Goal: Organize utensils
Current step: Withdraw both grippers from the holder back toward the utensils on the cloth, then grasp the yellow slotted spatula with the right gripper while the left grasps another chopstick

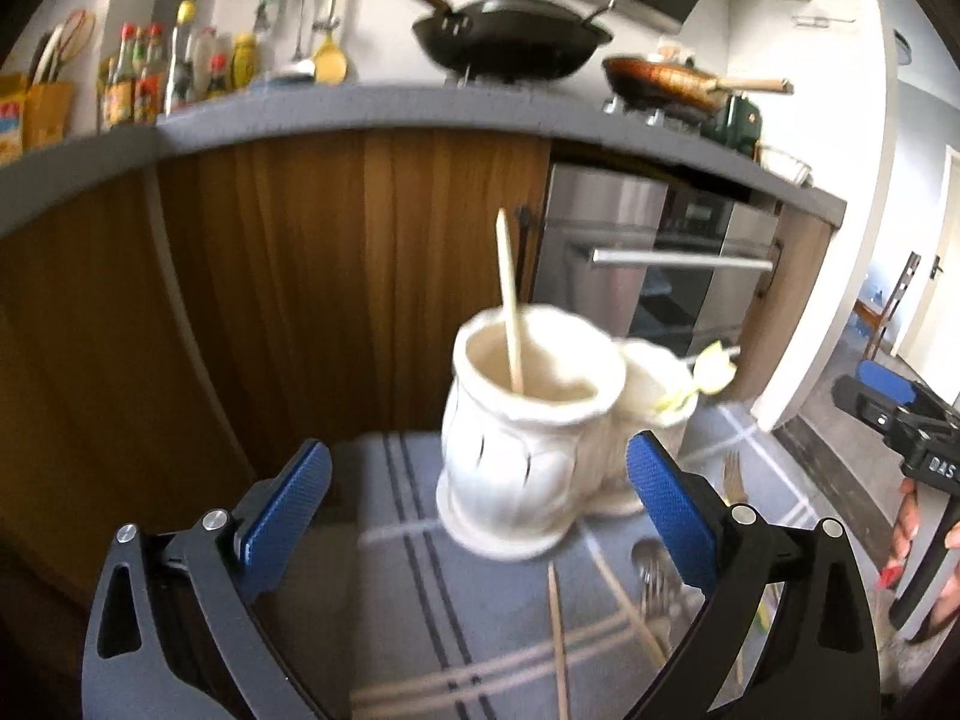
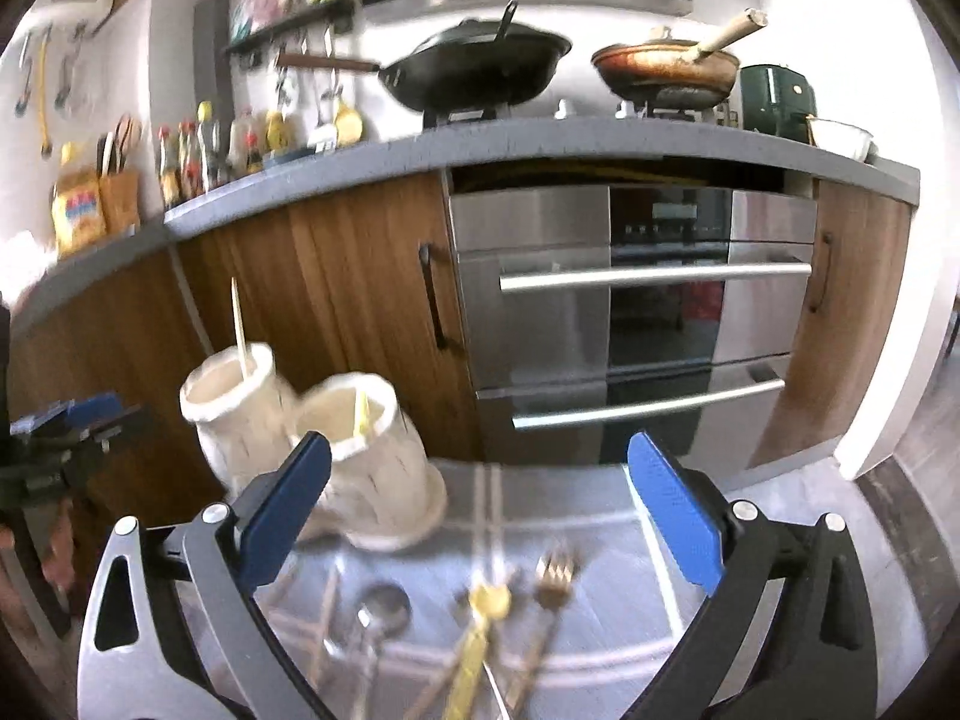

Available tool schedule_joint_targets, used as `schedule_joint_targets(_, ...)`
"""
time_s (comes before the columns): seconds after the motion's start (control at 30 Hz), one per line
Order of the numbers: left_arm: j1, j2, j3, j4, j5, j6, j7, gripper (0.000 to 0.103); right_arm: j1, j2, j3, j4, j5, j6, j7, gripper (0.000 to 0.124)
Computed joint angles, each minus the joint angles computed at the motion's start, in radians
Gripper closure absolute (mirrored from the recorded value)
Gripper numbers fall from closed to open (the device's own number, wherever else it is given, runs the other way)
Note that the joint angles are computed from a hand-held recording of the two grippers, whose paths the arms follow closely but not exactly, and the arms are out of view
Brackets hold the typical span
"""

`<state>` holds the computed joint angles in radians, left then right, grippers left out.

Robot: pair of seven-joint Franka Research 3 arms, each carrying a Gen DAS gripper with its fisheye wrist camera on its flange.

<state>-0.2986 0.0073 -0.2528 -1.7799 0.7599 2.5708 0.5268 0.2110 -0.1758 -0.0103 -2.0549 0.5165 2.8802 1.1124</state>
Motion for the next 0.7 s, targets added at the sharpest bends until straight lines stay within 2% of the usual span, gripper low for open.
schedule_joint_targets(0.1,0.003,-0.007,0.001,-0.048,-0.14,0.025,0.073,0.005,-0.006,-0.025,-0.009,-0.042,-0.015,-0.063,-0.022,0.026)
schedule_joint_targets(0.17,0.003,-0.017,-0.001,-0.086,-0.095,0.054,0.019,0.005,-0.012,-0.039,-0.01,-0.071,-0.024,-0.085,-0.029,0.026)
schedule_joint_targets(0.2,0.001,-0.021,-0.007,-0.1,-0.037,0.05,-0.03,0.005,-0.017,-0.043,-0.008,-0.083,-0.036,-0.093,-0.026,0.026)
schedule_joint_targets(0.23,-0.002,-0.017,-0.011,-0.099,-0.029,0.034,-0.024,0.005,-0.027,-0.048,-0.003,-0.102,-0.056,-0.094,-0.016,0.026)
schedule_joint_targets(0.37,-0.023,0.017,-0.022,-0.086,-0.121,-0.017,0.134,0.005,-0.039,-0.053,-0.009,-0.135,-0.075,-0.134,-0.002,0.026)
schedule_joint_targets(0.53,-0.042,0.059,-0.02,-0.071,-0.192,-0.033,0.207,0.005,-0.046,-0.04,-0.005,-0.142,-0.089,-0.173,0.008,0.026)
schedule_joint_targets(0.7,-0.051,0.087,-0.016,-0.071,-0.272,-0.016,0.258,0.005,-0.043,-0.009,0.009,-0.12,-0.108,-0.195,0.028,0.027)
